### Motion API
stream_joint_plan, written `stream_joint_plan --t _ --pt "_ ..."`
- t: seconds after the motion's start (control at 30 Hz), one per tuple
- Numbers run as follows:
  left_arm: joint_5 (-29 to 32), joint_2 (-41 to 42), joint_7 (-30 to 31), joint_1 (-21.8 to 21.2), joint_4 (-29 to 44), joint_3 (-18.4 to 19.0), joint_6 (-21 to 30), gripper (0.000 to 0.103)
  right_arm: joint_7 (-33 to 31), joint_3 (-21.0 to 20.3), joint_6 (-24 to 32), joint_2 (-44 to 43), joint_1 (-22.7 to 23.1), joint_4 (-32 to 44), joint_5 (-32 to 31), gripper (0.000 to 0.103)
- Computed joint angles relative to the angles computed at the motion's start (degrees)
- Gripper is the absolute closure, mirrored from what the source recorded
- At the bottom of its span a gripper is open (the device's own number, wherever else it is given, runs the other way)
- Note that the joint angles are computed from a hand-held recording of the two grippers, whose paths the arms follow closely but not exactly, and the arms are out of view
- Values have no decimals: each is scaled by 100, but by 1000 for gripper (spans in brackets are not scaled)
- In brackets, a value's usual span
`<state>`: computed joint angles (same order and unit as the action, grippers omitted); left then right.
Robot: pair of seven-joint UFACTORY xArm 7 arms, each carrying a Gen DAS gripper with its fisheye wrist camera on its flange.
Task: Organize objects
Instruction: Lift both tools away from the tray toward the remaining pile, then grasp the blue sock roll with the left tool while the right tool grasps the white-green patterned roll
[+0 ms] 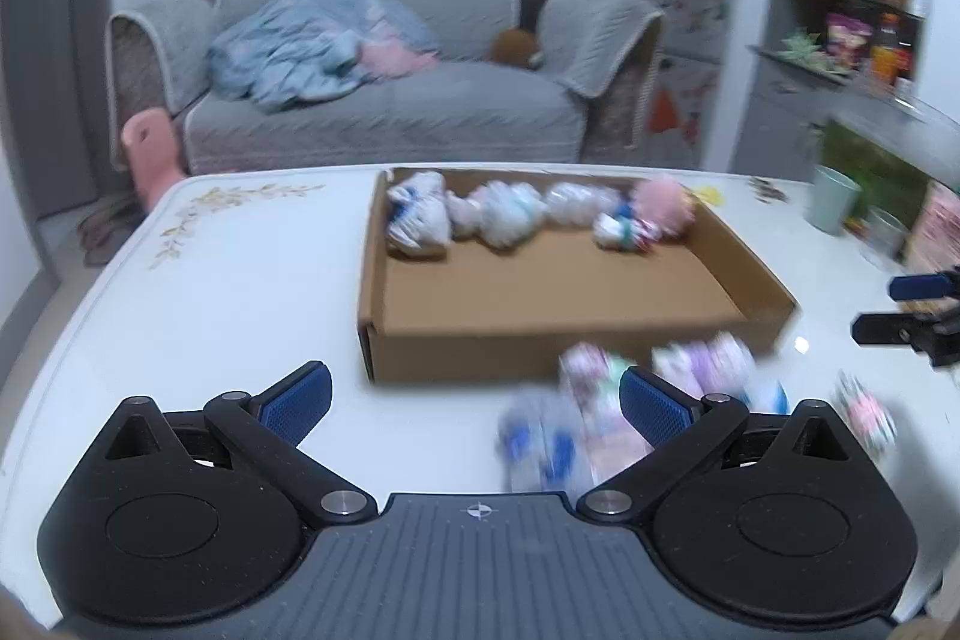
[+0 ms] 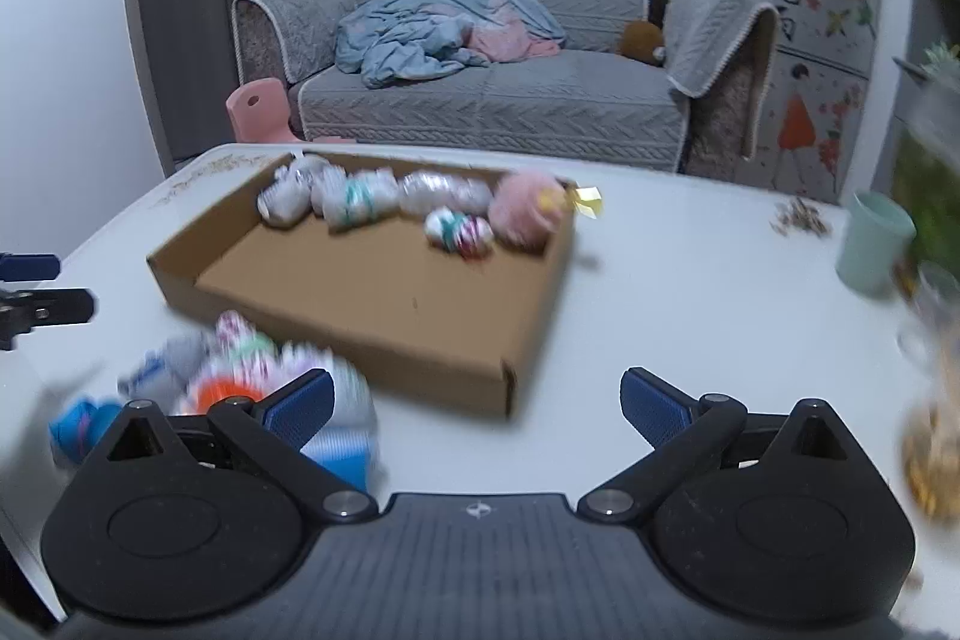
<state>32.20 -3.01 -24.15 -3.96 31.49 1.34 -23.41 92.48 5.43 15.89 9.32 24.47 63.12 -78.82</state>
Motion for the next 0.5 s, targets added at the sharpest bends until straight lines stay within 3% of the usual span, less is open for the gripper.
stream_joint_plan --t 0.07,0.13,0.23,0.33,0.5 --pt "-741 -51 834 232 -437 -329 -375 1 647 -4 160 -150 72 -294 -567 1" --pt "-851 5 1097 98 -732 -142 -808 1 1279 67 209 -215 38 -513 -1093 1" --pt "-427 129 878 172 -843 -21 -967 1 1637 222 445 -191 -13 -680 -1522 2" --pt "-564 269 1094 233 -932 -87 -1149 0 1721 303 650 -104 -22 -684 -1657 2" --pt "-139 493 766 413 -801 -112 -1294 0 1927 353 666 -37 -79 -690 -1761 4"
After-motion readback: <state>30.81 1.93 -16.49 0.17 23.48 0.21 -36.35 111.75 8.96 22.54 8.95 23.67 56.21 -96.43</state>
